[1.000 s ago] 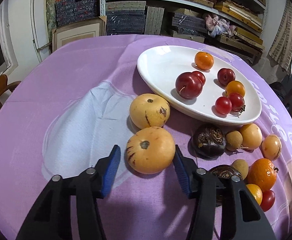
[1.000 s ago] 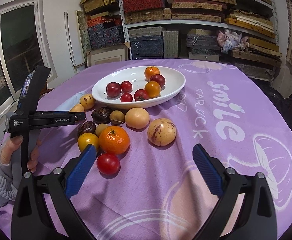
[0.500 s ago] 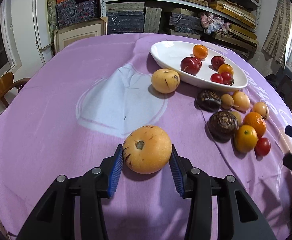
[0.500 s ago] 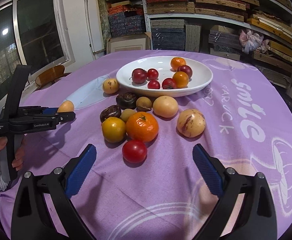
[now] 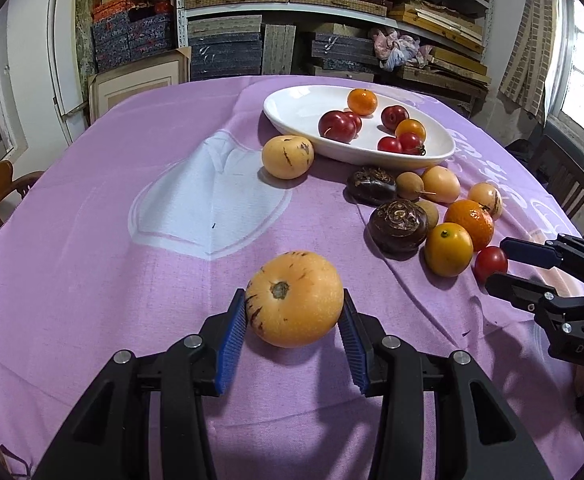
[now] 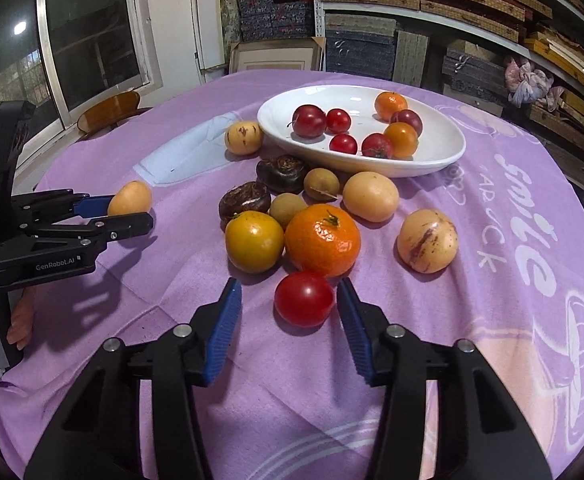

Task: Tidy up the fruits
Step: 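Grasp a yellow speckled pepino with the left tool while the right tool grasps a red tomato, then lower the pepino and red tomato onto the plate and open both tools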

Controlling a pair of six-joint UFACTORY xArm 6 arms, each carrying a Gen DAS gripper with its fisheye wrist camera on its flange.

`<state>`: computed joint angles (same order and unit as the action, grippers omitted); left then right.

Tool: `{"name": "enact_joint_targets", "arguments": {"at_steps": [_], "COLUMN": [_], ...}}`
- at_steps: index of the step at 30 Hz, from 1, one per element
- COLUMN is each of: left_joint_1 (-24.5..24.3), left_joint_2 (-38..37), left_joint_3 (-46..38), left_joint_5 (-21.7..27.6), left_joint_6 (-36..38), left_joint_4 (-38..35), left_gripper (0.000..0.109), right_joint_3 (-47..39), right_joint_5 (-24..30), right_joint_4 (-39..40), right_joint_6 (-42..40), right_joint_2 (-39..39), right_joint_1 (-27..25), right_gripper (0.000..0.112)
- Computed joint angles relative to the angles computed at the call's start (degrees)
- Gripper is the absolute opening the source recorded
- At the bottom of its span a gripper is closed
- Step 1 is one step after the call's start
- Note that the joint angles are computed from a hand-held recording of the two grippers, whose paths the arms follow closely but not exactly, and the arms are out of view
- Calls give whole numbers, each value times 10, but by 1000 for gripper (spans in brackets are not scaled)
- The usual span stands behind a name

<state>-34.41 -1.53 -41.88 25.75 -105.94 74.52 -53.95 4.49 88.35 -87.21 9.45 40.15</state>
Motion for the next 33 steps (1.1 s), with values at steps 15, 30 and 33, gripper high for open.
{"name": "enact_joint_targets", "arguments": {"at_steps": [15,30,33], "left_joint_1": [3,72,78], "left_joint_2": [2,218,256], "left_joint_3": [-5,-321,-366], "left_joint_5": [-10,-26,-11], "left_joint_6": [17,321,341], "left_joint_4": [-12,-216,-230], "left_gripper": [45,45,45], "right_joint_3": [12,-270,-358], "right_joint_5": [53,44,77], "right_joint_4": [-5,-418,-517], "right_joint_6": [24,453,542], "right_joint_2": [-16,159,227], "right_joint_1": [-31,-112,-118], "right_gripper": [32,32,32]}}
